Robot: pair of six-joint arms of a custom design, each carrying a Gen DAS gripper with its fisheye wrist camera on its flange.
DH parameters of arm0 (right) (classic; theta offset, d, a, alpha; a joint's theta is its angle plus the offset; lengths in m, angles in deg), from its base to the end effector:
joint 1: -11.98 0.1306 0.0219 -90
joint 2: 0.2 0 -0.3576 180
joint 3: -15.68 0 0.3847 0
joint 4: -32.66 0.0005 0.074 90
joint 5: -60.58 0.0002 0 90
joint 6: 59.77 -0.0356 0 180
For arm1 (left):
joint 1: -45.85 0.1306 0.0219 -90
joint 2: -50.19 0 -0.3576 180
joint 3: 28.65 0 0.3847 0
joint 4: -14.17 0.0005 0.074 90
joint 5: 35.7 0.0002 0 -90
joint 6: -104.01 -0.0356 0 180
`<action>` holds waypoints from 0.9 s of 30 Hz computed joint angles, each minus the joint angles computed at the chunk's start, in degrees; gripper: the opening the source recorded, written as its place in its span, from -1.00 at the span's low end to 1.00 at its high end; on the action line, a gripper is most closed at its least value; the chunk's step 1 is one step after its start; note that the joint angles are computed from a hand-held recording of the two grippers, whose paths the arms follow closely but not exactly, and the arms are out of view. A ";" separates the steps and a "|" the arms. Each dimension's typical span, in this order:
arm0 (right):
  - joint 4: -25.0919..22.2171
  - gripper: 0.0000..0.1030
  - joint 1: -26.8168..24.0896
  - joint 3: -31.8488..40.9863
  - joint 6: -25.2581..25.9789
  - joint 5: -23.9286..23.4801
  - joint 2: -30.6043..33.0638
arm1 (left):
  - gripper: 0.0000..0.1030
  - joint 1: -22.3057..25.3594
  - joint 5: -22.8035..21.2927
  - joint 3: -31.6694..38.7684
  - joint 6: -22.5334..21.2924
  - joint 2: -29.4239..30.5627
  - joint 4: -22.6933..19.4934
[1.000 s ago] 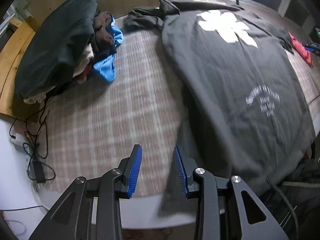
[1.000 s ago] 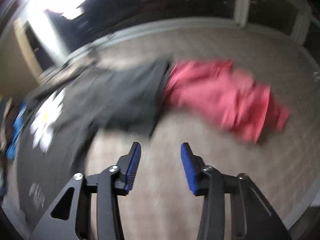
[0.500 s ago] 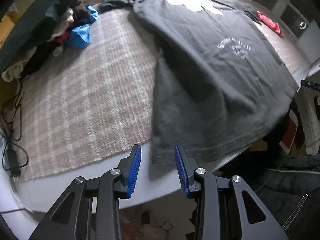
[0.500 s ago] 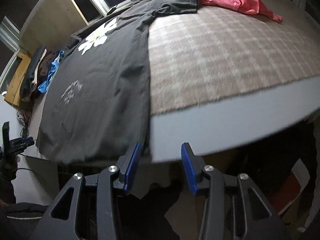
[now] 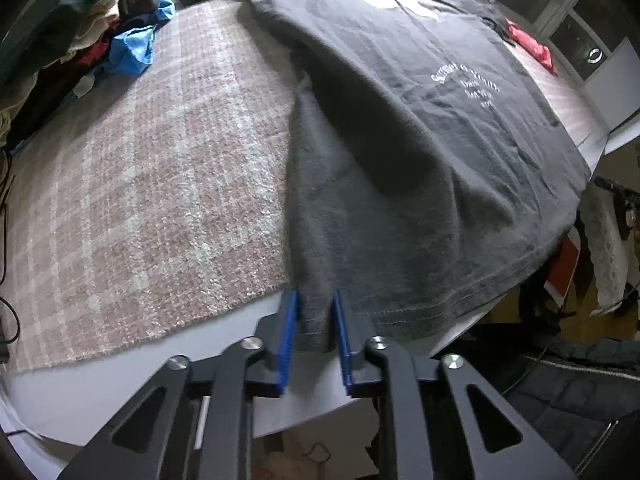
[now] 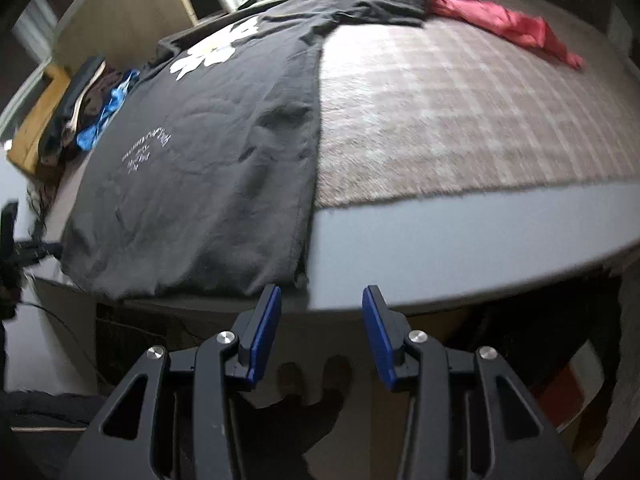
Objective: Fold clothes
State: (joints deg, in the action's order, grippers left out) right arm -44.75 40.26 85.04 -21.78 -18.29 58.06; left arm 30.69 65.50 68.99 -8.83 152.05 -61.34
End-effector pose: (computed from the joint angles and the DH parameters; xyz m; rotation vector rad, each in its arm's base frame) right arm 0.2279 0.1143 0.4090 0.6086 2.6289 0.1639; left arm 0.4790 -0.1375 0.3450 0.9810 2.7696 -0.2698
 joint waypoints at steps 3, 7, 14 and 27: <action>2.21 -0.19 -0.22 -0.21 6.17 -0.47 1.20 | -0.87 -0.44 0.15 0.64 1.06 0.42 -0.59; 5.13 -0.26 0.23 -0.03 13.28 -0.61 2.55 | -0.89 -1.16 0.21 0.94 2.40 0.34 -0.72; 4.36 -0.88 -2.23 5.77 17.28 -3.71 -0.08 | -0.91 -1.00 4.80 2.53 5.34 -3.27 -0.43; 10.07 -0.71 -24.20 22.96 23.92 -15.83 21.65 | -0.94 3.14 1.00 19.91 9.57 8.46 2.31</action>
